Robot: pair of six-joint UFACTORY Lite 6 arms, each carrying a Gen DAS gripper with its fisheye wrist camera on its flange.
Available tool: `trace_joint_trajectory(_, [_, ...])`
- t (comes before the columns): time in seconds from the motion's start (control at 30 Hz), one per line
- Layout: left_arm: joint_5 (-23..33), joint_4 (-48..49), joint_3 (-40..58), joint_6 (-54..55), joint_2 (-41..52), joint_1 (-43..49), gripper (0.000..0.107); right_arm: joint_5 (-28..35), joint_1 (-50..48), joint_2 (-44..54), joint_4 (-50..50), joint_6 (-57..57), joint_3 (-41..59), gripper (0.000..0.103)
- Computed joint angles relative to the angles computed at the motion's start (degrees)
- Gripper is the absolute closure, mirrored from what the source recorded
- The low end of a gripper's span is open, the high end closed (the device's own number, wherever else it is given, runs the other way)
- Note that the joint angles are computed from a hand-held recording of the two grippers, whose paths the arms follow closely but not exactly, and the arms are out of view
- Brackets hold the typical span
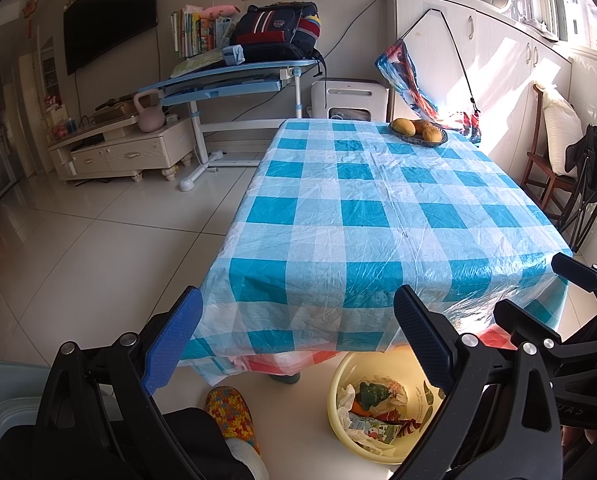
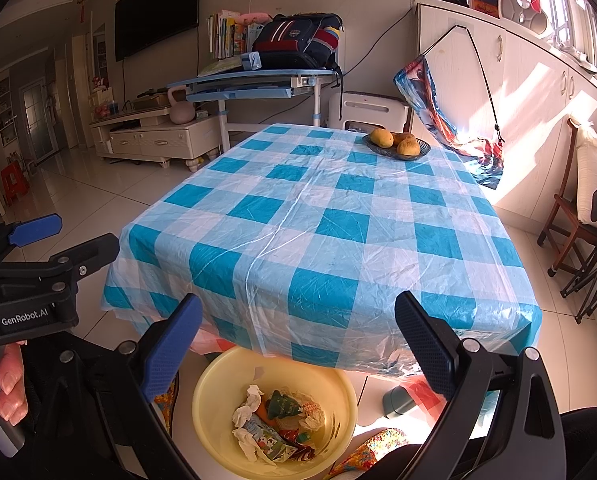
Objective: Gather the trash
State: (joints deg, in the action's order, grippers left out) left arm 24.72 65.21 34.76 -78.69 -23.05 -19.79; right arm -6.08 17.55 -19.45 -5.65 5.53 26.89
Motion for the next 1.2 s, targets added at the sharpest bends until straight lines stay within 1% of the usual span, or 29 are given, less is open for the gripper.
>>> trace_joint_trajectory(0.43, [0.1,0.1,0.0,-0.1,0.0,-0.1,0.014,0.0,0.4,0.0,3.3,-3.1,0.0,0.01])
trace_joint_trajectory(1.13, [0.1,0.1,0.0,-0.1,-0.1,-0.2,0.014,0.0,0.4,-0.2,2.6,-2.4,-0.1,0.01])
trace_joint_trajectory(1.2, [0.1,0.1,0.0,-0.1,-0.1,-0.2,0.014,0.1,0.7,-0.2,4.4,-4.1,0.0,0.01])
